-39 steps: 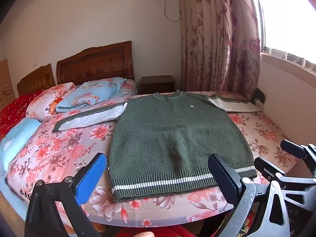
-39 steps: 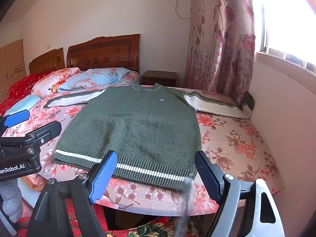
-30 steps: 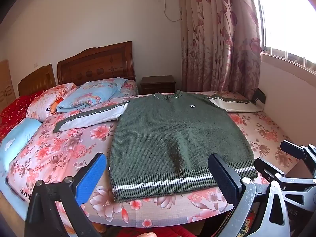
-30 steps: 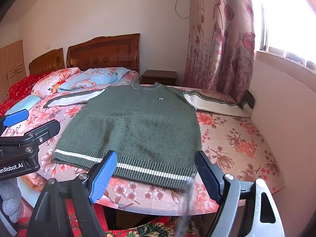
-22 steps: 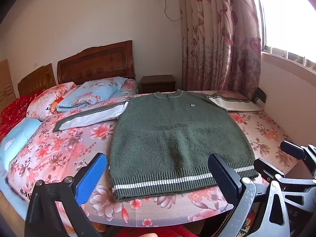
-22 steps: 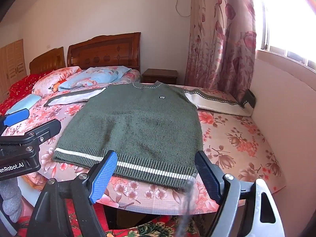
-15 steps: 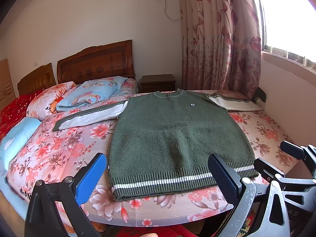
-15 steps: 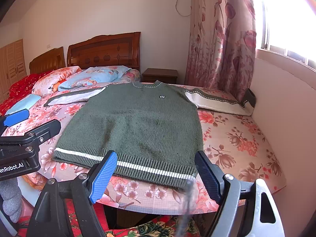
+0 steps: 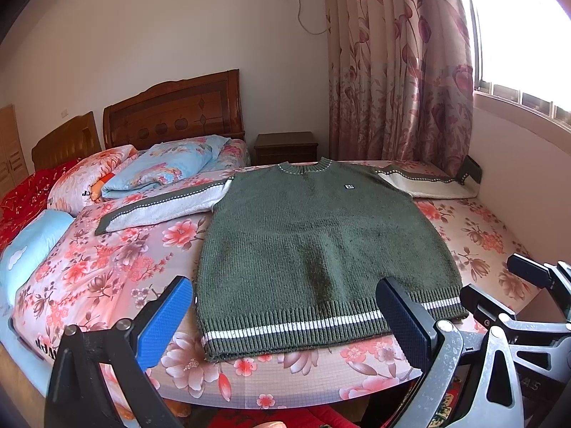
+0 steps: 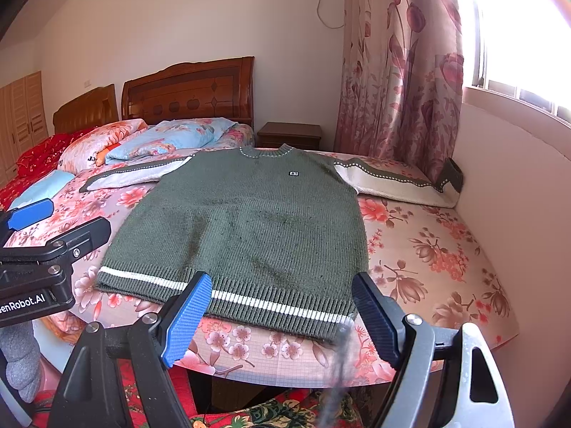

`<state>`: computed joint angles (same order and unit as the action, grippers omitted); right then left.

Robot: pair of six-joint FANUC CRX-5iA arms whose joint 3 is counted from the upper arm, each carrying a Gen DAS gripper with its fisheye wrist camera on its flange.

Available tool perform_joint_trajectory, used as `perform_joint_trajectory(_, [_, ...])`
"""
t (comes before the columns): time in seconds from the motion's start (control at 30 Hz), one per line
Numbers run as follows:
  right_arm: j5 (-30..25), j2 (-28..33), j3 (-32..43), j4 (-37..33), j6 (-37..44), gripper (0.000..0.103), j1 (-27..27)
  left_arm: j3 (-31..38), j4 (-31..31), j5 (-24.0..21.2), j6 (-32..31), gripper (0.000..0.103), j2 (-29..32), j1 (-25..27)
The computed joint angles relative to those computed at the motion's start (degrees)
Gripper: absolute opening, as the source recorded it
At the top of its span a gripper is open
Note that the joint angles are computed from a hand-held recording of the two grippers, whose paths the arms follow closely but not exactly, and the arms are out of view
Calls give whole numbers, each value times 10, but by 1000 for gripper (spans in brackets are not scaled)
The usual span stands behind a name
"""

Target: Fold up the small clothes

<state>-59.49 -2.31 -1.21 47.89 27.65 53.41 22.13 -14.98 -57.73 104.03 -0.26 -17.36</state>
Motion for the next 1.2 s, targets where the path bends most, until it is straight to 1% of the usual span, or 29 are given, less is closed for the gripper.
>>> perform_joint_trajectory(1.2, [-6,4,7,-14,11,83,2,-4,9,-6,-5,103,4,3])
